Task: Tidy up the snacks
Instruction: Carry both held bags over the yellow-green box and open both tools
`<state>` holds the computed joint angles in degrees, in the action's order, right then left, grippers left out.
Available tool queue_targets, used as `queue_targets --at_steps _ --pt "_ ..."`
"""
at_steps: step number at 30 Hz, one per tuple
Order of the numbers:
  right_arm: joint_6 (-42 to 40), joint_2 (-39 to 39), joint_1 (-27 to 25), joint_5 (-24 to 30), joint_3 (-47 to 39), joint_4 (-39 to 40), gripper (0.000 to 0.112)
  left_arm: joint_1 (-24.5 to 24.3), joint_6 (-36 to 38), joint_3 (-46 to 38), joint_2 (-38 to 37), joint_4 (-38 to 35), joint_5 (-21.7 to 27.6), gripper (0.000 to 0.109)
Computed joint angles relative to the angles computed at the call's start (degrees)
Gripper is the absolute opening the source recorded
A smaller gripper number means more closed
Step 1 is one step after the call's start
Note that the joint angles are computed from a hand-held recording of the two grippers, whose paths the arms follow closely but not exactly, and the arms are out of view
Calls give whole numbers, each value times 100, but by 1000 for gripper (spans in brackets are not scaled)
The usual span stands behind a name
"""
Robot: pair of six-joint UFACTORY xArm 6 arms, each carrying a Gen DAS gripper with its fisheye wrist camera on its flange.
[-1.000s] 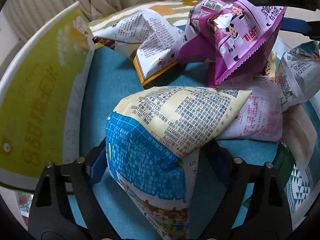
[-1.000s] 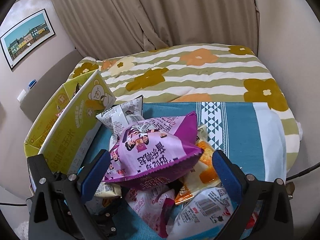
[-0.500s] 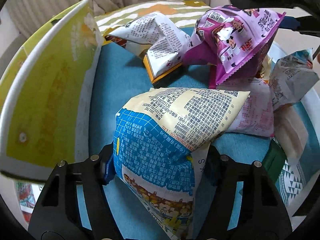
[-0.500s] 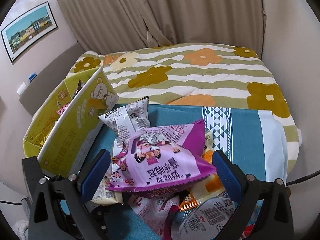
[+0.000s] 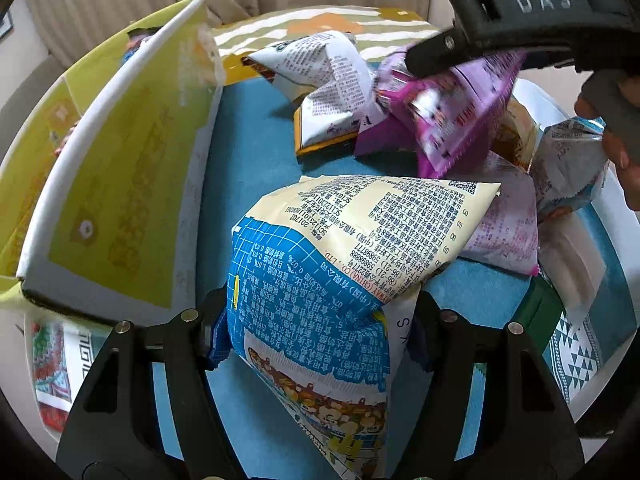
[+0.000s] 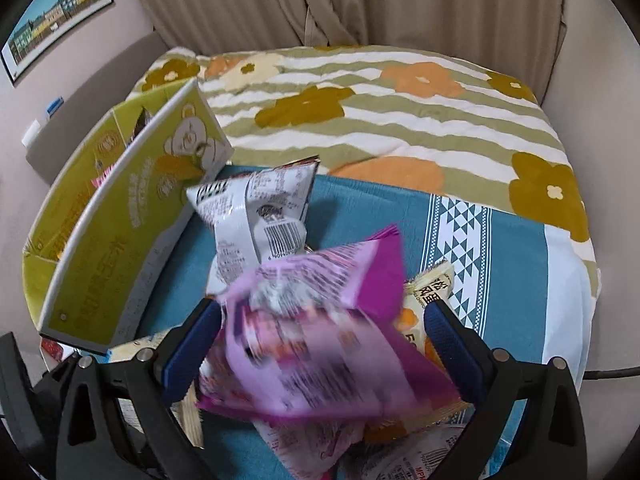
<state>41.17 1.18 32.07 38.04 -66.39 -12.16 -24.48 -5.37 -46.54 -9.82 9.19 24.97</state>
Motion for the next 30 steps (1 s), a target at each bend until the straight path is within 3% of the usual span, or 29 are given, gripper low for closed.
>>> queue_targets --at_steps 4,9,13,19,30 --pt "-546 59 28 74 -28 542 82 -13 -99 97 -85 -10 -29 65" --pt "-755 89 132 208 -58 586 72 -22 -186 193 -144 -23 -91 65" --pt "-616 -143 154 -65 238 582 63 -28 -205 278 -256 -10 -81 65" --pt "-74 -595 249 -240 488 241 62 -69 -163 249 -472 -4 14 65" --pt "573 -1294 501 273 216 -425 62 -14 98 -29 -1313 -551 530 65"
